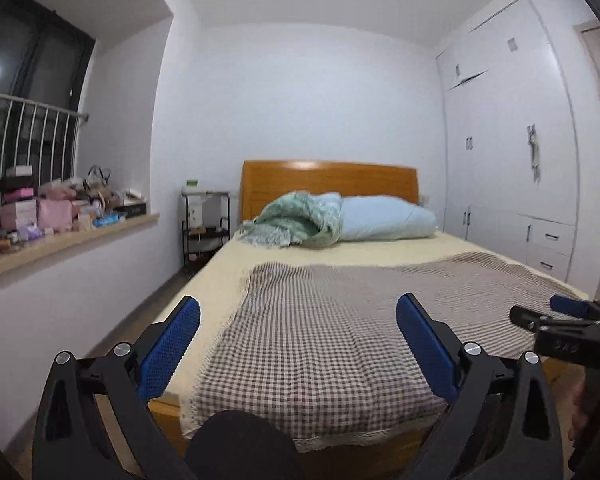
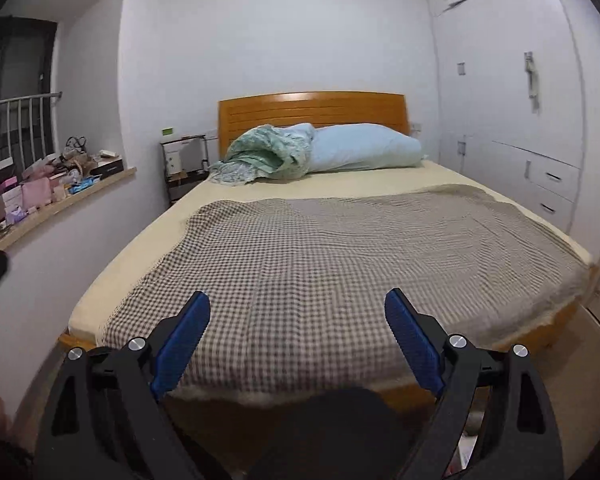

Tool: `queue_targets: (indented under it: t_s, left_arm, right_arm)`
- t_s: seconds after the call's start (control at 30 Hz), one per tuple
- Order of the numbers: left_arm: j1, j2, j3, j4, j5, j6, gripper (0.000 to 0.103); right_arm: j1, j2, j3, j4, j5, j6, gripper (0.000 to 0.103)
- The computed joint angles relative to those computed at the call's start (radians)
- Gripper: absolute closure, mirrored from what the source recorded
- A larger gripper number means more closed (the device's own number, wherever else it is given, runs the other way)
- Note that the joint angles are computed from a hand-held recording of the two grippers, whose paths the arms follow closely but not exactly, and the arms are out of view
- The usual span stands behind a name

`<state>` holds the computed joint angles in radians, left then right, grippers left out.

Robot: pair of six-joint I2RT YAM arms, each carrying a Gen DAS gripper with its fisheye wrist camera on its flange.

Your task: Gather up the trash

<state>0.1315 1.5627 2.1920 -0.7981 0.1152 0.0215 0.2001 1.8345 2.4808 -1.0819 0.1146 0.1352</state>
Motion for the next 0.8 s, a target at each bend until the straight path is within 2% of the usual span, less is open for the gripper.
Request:
queue_targets:
  t_s: [0.13, 0.2, 0.3, 0.4, 0.47, 0.57, 0.63, 0.7, 0.8]
  left_arm:
    - [0.019, -0.056, 0.110, -0.181, 0.017, 0.058, 0.008]
    - [0.030, -0.114, 0.080, -0.209, 0.024, 0.060, 0.008]
    - [0.076, -0.190, 0.039, -0.272, 0.109, 0.042, 0.008]
    - [0.131, -0.270, -0.028, -0.301, 0.191, 0.020, 0.008]
    - [0.131, -0.315, -0.057, -0.328, 0.205, 0.017, 0.008]
    - [0.075, -0.380, -0.112, -0.327, 0.144, 0.036, 0.008]
    - [0.017, -0.413, -0.144, -0.316, 0.088, 0.045, 0.008]
    - [-0.028, -0.425, -0.151, -0.316, 0.050, 0.048, 0.008]
    - [-0.145, -0.459, -0.192, -0.271, -0.094, 0.071, 0.008]
  right_arm:
    - [0.034, -0.075, 0.009, -0.106, 0.044, 0.041, 0.018]
    - [0.057, -0.088, 0.052, -0.181, 0.064, 0.056, 0.018]
    - [0.077, -0.136, 0.025, -0.240, 0.048, 0.022, 0.009]
    - [0.123, -0.245, -0.121, -0.193, 0.108, 0.013, 0.009]
    - [0.154, -0.328, -0.212, -0.158, 0.150, 0.032, 0.009]
    - [0.171, -0.453, -0.356, -0.090, 0.156, 0.092, 0.009]
    - [0.176, -0.500, -0.404, -0.080, 0.165, 0.089, 0.009]
    - [0.200, -0.535, -0.434, -0.074, 0.222, 0.068, 0.009]
    - [0.221, -0.607, -0.529, -0.022, 0.265, 0.054, 0.009]
